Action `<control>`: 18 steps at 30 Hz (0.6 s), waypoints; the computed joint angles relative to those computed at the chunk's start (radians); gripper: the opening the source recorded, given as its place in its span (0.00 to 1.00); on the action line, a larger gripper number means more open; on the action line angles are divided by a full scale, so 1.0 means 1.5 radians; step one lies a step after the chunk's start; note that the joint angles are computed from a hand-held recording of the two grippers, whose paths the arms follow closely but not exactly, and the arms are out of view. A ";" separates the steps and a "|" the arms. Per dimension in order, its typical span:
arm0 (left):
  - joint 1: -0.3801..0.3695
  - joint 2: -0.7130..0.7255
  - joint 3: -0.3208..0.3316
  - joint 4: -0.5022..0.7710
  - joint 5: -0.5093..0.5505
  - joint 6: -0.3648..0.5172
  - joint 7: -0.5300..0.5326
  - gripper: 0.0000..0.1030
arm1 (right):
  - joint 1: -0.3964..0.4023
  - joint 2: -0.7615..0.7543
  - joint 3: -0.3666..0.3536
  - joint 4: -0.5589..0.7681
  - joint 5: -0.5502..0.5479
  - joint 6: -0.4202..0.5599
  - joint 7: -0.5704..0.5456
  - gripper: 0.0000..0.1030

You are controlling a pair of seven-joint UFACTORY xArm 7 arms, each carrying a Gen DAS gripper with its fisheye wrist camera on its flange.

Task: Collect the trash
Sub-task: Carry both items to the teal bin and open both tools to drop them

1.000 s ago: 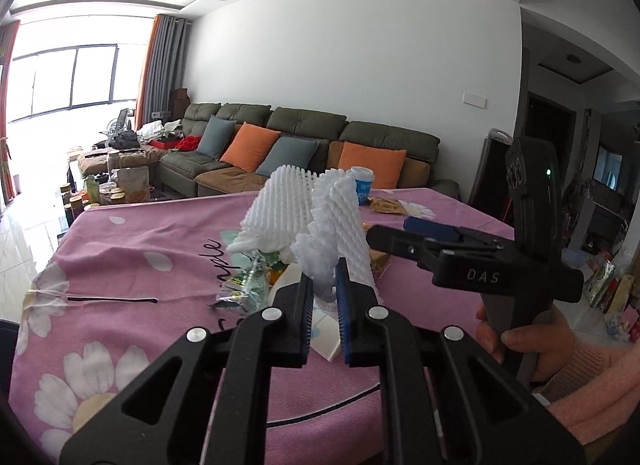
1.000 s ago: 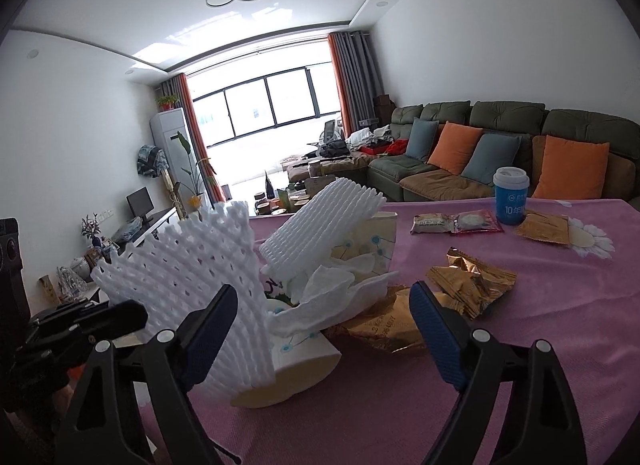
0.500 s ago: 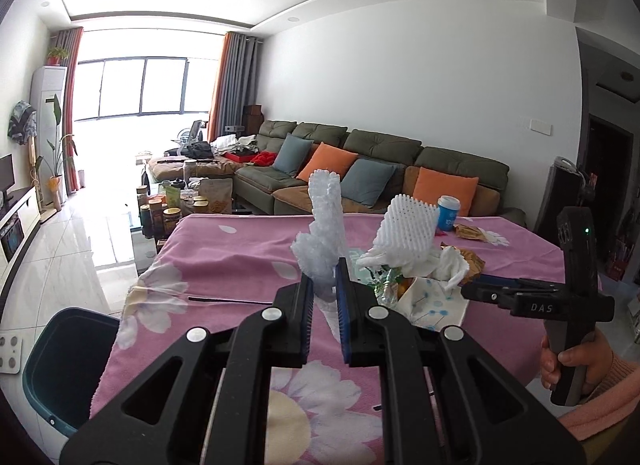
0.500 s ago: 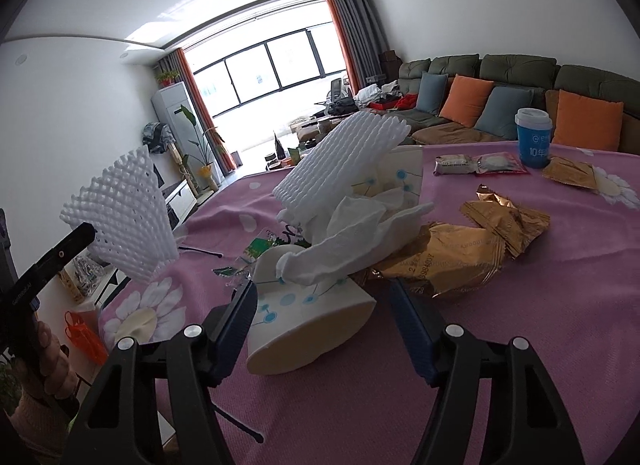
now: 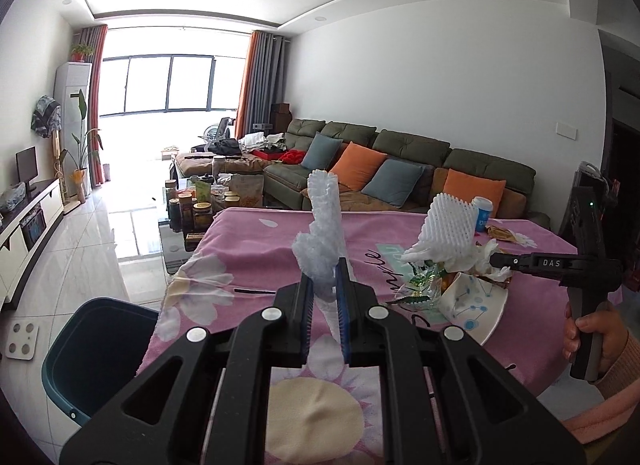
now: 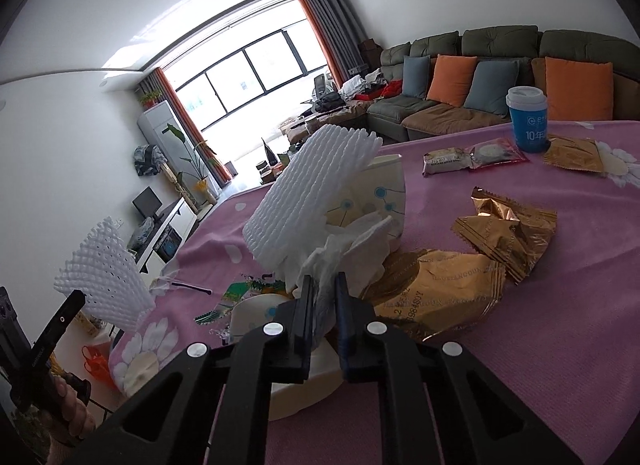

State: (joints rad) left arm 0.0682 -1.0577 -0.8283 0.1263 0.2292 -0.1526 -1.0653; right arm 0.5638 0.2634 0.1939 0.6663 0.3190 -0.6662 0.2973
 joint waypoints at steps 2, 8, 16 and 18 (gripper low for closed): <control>0.000 -0.004 0.004 -0.003 0.001 0.004 0.002 0.11 | 0.006 -0.019 -0.001 -0.012 0.010 -0.013 -0.012 0.08; -0.012 -0.042 0.027 -0.020 0.006 0.033 0.002 0.11 | 0.011 -0.080 0.014 -0.042 0.032 -0.027 -0.043 0.08; -0.074 -0.150 0.098 -0.068 0.036 0.134 0.004 0.11 | -0.030 -0.084 0.040 -0.016 -0.185 -0.030 0.061 0.08; -0.096 -0.188 0.119 -0.084 0.048 0.171 0.003 0.11 | -0.045 -0.055 0.047 0.023 -0.271 -0.019 0.102 0.08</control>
State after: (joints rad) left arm -0.0759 -1.3404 -0.6504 0.0010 0.3010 0.1035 -1.0611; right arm 0.4962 0.1807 0.2641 0.7004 -0.0881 -0.6948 0.4505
